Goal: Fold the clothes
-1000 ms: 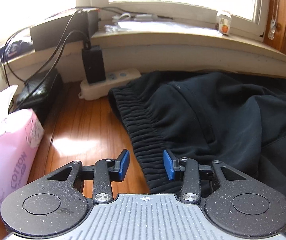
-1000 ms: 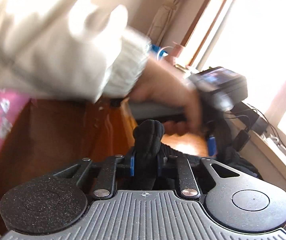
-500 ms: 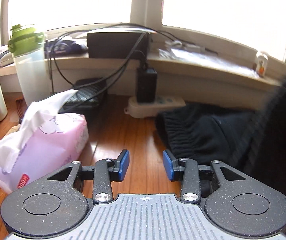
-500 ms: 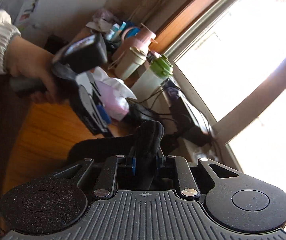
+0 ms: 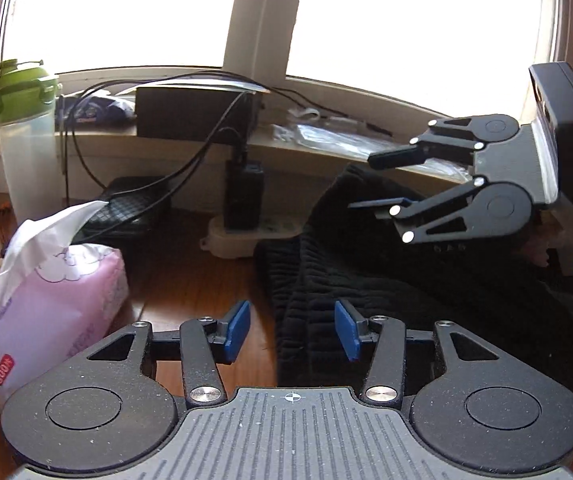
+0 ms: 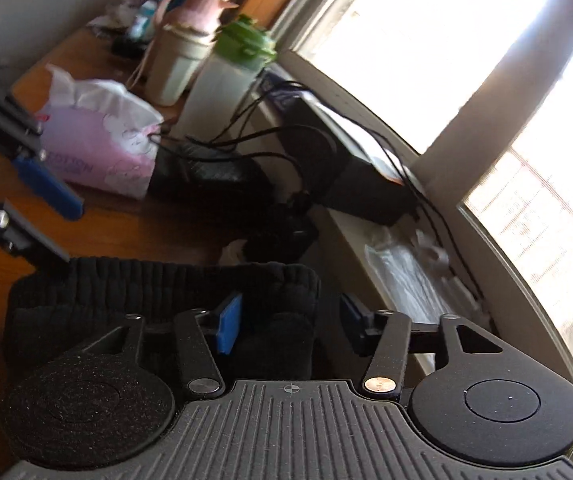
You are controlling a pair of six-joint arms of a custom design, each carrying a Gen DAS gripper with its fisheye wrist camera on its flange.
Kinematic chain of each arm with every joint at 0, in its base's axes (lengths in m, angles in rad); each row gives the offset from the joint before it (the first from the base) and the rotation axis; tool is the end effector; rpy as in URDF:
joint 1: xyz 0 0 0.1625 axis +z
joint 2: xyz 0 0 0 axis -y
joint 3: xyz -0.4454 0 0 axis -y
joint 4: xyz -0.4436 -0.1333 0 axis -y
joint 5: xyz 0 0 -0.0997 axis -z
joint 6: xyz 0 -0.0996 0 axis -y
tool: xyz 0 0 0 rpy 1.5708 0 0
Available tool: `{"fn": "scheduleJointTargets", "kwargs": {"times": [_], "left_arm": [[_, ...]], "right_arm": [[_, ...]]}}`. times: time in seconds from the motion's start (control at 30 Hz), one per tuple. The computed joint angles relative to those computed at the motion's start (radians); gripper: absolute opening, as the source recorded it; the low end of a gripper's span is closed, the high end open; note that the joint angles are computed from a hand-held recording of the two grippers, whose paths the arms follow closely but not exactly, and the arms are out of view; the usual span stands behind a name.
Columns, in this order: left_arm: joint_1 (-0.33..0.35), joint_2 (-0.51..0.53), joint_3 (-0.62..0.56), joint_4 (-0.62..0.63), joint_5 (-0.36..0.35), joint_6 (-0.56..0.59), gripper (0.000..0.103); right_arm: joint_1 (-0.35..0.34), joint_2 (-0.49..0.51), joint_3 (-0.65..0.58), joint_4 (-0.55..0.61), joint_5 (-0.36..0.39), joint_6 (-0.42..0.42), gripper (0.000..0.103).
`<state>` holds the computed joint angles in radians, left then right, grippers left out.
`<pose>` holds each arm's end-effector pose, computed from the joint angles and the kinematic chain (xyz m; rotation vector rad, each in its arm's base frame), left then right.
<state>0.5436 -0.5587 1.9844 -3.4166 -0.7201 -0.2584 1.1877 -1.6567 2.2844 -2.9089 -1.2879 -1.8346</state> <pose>-0.3713 -0.4676 -0.0596 0.7074 2.3870 -1.0958 -0.0221 -0.4857 0.3383 1.7778 -1.8024 0.7402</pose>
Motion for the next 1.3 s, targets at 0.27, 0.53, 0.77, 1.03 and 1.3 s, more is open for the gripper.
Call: {"fn": "scheduleJointTargets", "kwargs": {"times": [0.27, 0.53, 0.77, 1.03, 1.3], "left_arm": [[0.042, 0.036, -0.03, -0.026, -0.117, 0.0, 0.061], [0.063, 0.034, -0.013, -0.042, -0.178, -0.01, 0.044], [0.006, 0.02, -0.01, 0.022, -0.067, -0.042, 0.044], [-0.048, 0.077, -0.096, -0.026, 0.001, 0.099, 0.048], [0.018, 0.139, -0.197, 0.173, -0.083, 0.049, 0.043]], "right_arm": [[-0.069, -0.136, -0.15, 0.535, -0.09, 0.193, 0.058], [-0.136, -0.21, -0.087, 0.451, -0.044, 0.113, 0.005], [-0.129, -0.051, 0.031, -0.041, 0.035, -0.105, 0.009], [-0.167, -0.068, -0.076, 0.161, 0.055, 0.109, 0.048], [-0.295, -0.136, -0.229, 0.422, 0.041, 0.195, 0.047]]}}
